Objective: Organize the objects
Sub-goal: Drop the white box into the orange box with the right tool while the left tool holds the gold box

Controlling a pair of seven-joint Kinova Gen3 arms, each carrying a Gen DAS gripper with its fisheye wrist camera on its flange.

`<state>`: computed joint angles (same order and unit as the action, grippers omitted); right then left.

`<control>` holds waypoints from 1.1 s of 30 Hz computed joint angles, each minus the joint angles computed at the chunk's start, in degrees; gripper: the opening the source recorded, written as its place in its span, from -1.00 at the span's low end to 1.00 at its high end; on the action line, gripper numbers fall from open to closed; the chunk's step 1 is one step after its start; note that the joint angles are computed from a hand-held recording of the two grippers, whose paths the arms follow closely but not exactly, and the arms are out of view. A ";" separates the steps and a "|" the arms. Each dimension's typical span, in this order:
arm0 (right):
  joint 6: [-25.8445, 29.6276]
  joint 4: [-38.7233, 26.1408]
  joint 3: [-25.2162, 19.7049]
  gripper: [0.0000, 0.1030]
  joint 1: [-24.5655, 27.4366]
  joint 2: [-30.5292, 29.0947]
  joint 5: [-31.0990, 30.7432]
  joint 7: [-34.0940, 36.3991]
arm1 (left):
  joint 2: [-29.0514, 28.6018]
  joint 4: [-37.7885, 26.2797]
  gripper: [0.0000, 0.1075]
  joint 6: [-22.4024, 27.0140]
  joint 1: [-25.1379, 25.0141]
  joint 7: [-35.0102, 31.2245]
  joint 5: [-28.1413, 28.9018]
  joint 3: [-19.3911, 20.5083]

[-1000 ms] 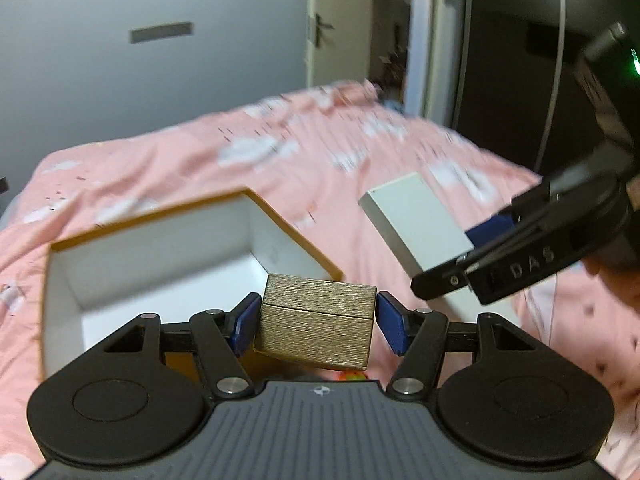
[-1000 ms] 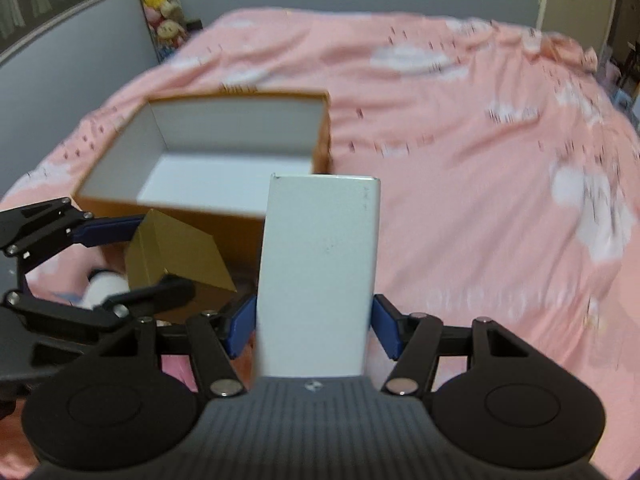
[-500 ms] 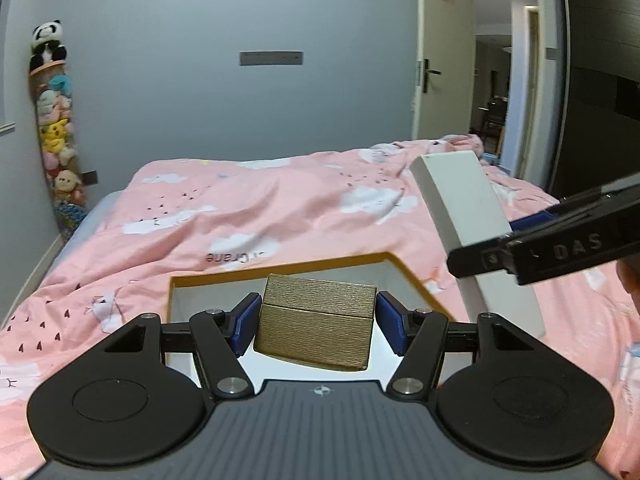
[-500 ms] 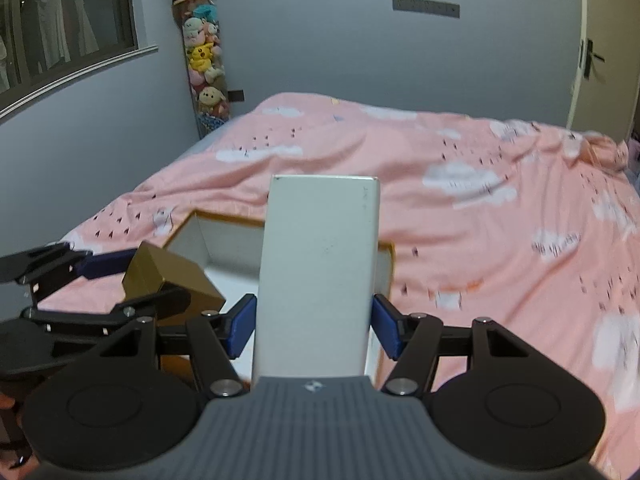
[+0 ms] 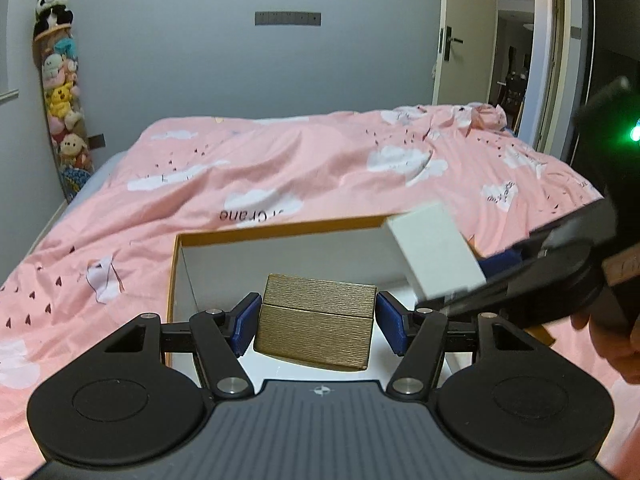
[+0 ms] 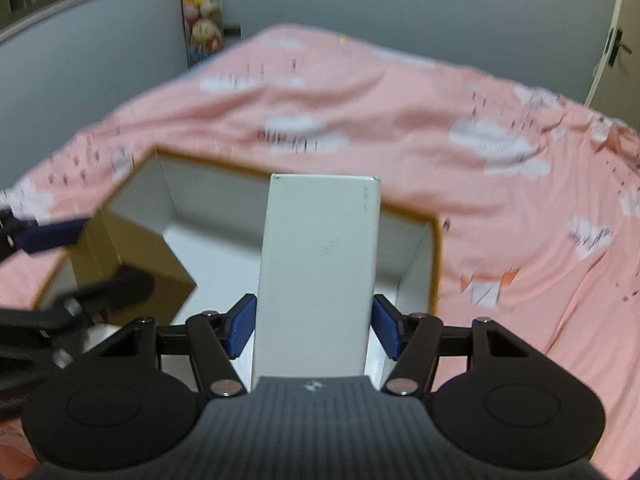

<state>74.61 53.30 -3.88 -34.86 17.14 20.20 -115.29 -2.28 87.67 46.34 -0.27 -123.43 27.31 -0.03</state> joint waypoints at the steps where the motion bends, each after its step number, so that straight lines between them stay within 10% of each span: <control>1: 0.78 -0.30 -0.15 0.23 0.31 0.66 -0.69 0.57 | 0.24 0.03 0.33 0.00 0.00 0.03 -0.16 0.01; 22: 19.30 -16.20 4.02 0.24 -0.54 13.92 -2.94 7.75 | 2.68 -1.22 0.33 2.85 -1.36 0.63 -0.82 0.74; 29: 17.55 -14.48 4.01 0.33 -0.32 12.48 -2.89 10.85 | 3.56 -2.09 0.33 3.59 -1.54 0.66 -1.44 1.05; 33: 11.89 -10.69 1.12 -0.03 3.09 9.31 -7.56 15.81 | 4.62 -3.86 0.33 4.99 -1.64 1.66 -3.20 1.26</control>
<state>86.50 42.62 -2.75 -31.77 26.45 12.64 -99.48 2.34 83.81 51.33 -1.90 -121.76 24.11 1.23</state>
